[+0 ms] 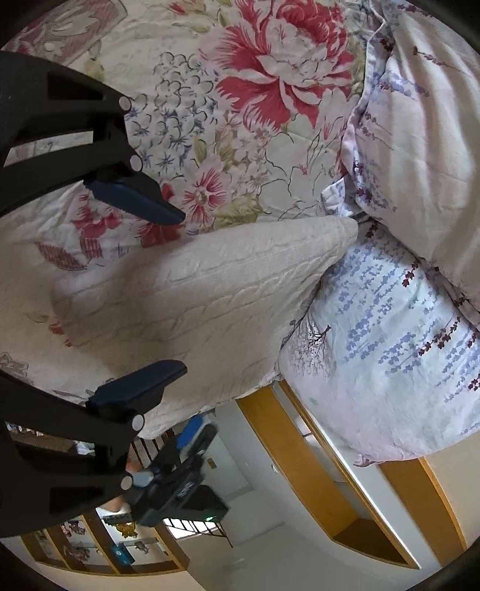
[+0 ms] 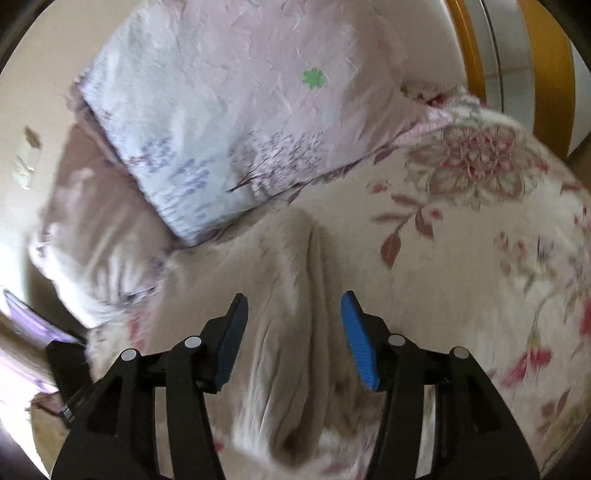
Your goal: Fold small clothes
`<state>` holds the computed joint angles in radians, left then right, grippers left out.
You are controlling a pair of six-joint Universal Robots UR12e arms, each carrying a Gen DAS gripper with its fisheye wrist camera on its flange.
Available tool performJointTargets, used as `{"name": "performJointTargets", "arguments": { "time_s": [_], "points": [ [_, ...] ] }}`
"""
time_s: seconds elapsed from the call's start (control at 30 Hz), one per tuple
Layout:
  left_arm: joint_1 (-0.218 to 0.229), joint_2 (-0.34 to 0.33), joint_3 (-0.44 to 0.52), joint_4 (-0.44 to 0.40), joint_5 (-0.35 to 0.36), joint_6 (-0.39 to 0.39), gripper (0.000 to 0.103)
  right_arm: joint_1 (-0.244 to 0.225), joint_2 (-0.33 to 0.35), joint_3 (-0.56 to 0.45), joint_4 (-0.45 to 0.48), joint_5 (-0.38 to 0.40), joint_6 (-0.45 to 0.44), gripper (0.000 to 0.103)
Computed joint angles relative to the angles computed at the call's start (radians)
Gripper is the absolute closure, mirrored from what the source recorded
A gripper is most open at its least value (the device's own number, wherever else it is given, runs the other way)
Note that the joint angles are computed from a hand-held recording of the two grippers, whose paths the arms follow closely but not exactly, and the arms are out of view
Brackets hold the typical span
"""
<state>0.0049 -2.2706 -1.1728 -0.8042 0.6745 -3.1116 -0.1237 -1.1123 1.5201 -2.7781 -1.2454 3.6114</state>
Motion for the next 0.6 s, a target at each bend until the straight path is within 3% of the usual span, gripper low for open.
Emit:
{"name": "performJointTargets", "arguments": {
  "time_s": [0.17,0.33,0.37,0.43,0.5,0.6],
  "points": [
    [-0.005,0.025,-0.023,-0.004,0.042,0.018,0.029,-0.006,-0.037,0.068,-0.020,0.076,-0.005,0.050],
    [-0.010,0.044,-0.041,-0.051,0.077,0.051,0.030,0.008,-0.052,0.093,-0.015,0.078,-0.061,0.062],
    [-0.010,0.046,-0.046,-0.060,0.077,0.056,0.032,0.011,-0.051,0.094,-0.009,0.074,-0.075,0.066],
    [-0.011,0.048,-0.048,-0.091,0.073,0.069,0.039,0.019,-0.047,0.092,0.009,0.061,-0.104,0.091],
    [-0.011,0.048,-0.046,-0.126,0.059,0.092,0.053,0.027,-0.052,0.102,-0.019,0.022,-0.115,0.092],
    [-0.012,0.053,-0.054,-0.135,0.065,0.110,0.057,0.034,-0.072,0.132,-0.136,-0.037,-0.109,0.093]
  ]
}}
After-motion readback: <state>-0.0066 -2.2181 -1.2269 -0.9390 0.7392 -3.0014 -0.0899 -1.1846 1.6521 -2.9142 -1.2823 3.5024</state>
